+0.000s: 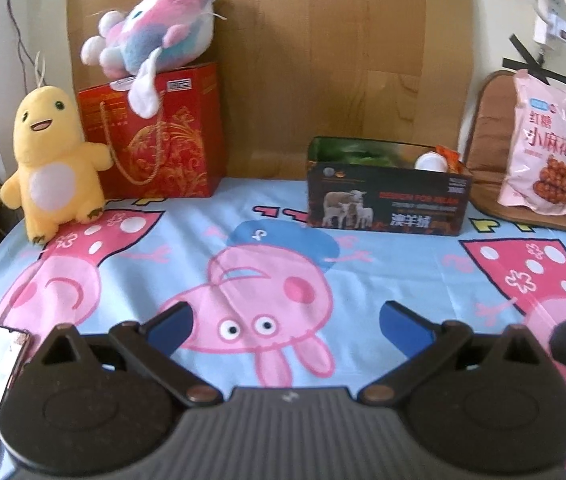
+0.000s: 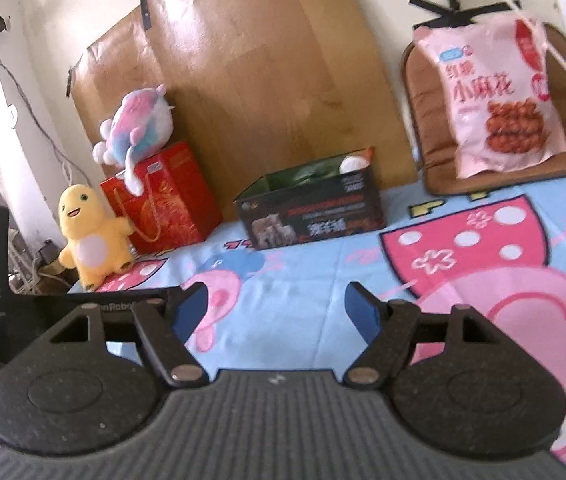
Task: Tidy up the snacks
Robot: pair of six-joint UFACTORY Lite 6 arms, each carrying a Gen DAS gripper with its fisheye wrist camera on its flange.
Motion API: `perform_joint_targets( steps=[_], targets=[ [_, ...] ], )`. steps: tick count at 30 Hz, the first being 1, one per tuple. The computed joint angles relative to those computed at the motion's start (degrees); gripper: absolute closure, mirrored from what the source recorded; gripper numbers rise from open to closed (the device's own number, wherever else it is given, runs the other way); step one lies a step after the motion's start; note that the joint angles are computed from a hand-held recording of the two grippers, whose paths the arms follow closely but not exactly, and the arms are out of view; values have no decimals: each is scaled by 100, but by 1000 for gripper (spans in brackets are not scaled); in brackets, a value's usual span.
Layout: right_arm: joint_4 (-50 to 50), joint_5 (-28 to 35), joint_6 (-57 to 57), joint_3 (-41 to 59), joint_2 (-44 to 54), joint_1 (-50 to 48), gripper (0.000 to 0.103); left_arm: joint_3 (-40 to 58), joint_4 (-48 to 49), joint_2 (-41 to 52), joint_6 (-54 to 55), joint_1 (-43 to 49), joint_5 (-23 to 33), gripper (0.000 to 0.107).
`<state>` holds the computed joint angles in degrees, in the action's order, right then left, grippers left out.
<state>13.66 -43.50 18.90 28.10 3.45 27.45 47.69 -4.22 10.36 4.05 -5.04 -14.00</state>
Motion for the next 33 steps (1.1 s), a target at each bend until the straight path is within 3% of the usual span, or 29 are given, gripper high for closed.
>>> perform_joint_targets(
  steps=[5,11,33],
  targets=[
    [600,-96,-517,-100,-104,285,26,103,652,111,-613,72,55,4],
    [524,-19,-339,-69,-59,154,26,113,1205,149,-1122,65,86,4],
    [433,-129,-200,-112,52,133,26,-107,-381,75,582,-203,-269,4]
  ],
)
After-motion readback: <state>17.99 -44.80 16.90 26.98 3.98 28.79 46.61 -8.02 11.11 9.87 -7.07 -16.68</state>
